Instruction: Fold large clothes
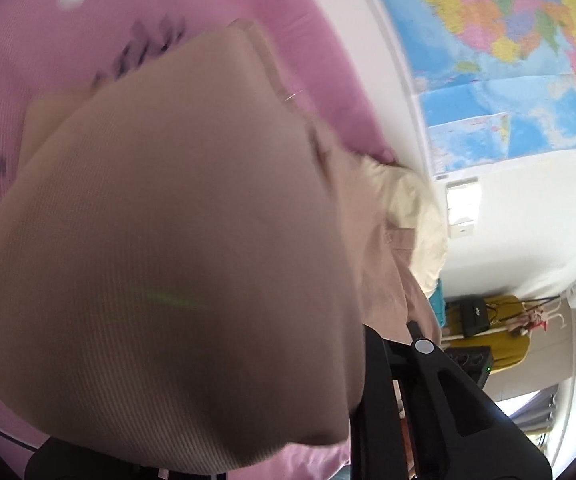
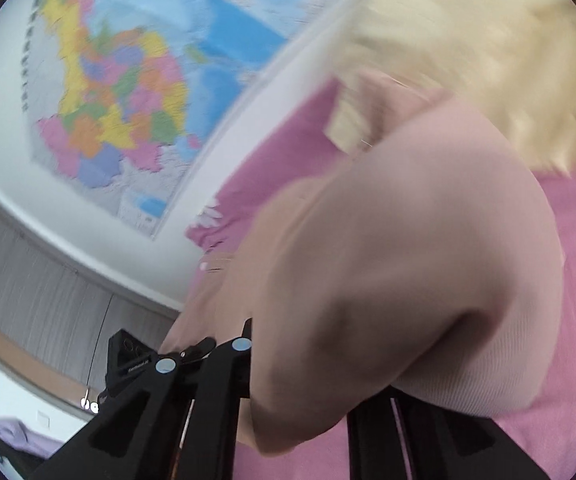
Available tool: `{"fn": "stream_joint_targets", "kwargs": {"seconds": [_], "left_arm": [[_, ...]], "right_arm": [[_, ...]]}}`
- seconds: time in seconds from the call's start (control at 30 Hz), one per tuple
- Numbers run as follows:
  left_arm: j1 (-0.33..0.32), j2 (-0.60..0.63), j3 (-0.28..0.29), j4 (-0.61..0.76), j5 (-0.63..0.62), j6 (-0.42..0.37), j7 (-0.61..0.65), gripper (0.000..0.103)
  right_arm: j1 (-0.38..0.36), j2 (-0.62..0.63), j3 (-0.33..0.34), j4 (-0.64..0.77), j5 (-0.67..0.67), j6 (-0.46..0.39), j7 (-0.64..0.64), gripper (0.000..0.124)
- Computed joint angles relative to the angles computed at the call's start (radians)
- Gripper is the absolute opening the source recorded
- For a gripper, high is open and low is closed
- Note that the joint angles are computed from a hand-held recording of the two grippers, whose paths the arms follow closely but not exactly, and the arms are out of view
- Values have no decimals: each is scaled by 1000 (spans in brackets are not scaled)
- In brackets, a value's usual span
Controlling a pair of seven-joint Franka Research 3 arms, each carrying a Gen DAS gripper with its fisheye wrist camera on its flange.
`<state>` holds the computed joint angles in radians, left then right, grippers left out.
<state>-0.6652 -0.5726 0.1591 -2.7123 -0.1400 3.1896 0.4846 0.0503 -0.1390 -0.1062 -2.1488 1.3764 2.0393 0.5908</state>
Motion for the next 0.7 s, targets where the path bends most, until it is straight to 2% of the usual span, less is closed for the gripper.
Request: {"fn": "stream_joint_targets", "kwargs": {"seconds": [0.07,0.13,0.23,0.33,0.5,0.57,0.63,0.7], "left_arm": [[28,-13,5,38,25,-37,33,15],[82,-12,-15,98,44,-109,72,15],[227,0,-82,225,107,-254,129,15],[328,35,-106,350,137,-351,177,15],[572,100,-214,553,265,-492,172,14],[637,116,-226,615,316,-506,186,15],[672,102,-207,599,336,-415,206,15],[716,69,-200,542,360,-355,212,15]], "right_arm": [[8,3,8,41,-4,-2,-6,10],[24,9,23,96,-5,23,-14,9],[51,52,42,210,13,24,-5,9],[80,104,77,336,26,61,-8,8],[132,230,152,590,11,150,19,7],[147,293,186,693,29,176,17,7],[154,321,223,731,73,211,-47,7],[164,343,251,740,84,206,-116,7]]}}
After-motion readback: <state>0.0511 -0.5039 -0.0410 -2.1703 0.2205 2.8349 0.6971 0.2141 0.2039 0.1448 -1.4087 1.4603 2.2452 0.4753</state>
